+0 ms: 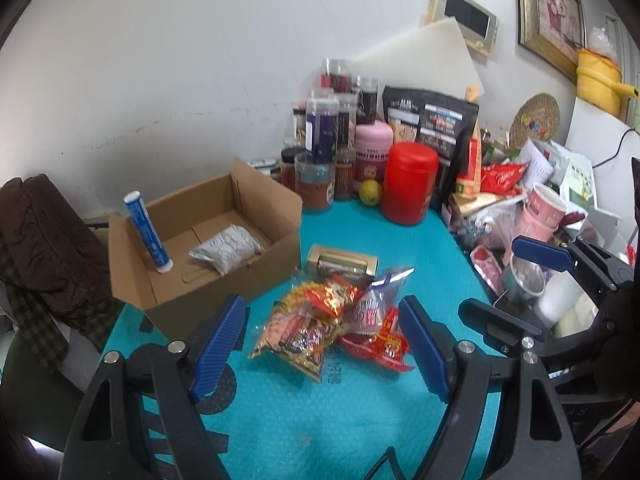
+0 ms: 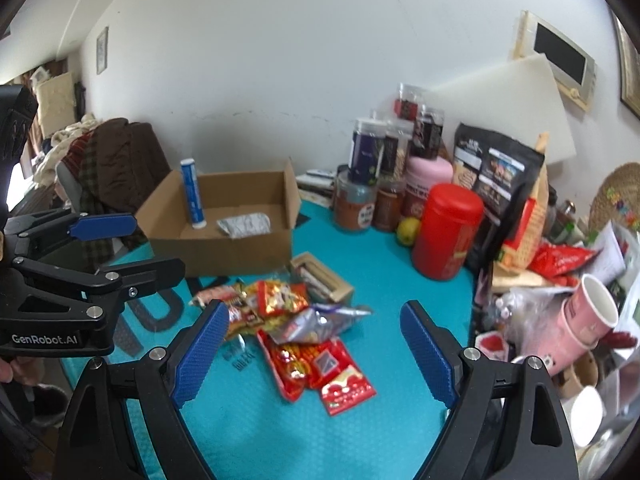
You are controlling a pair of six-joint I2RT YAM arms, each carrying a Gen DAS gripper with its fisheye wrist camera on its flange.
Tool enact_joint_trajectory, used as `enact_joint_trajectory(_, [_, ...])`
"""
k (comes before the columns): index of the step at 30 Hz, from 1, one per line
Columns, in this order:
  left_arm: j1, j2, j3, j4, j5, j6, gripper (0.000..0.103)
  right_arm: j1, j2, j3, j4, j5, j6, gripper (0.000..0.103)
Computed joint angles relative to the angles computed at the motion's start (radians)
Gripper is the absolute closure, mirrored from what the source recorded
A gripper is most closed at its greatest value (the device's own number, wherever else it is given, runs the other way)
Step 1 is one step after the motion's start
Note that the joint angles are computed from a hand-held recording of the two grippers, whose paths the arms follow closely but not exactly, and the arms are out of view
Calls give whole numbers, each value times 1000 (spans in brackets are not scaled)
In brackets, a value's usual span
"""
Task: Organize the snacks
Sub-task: 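Withdraw both tools from the box back toward the snack pile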
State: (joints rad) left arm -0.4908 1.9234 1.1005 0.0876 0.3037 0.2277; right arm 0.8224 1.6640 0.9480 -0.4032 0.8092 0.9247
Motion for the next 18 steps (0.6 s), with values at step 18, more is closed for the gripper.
enact_joint_trajectory(18, [-2, 310, 252, -125, 17, 23, 24, -104, 150, -183, 390, -208, -22, 14])
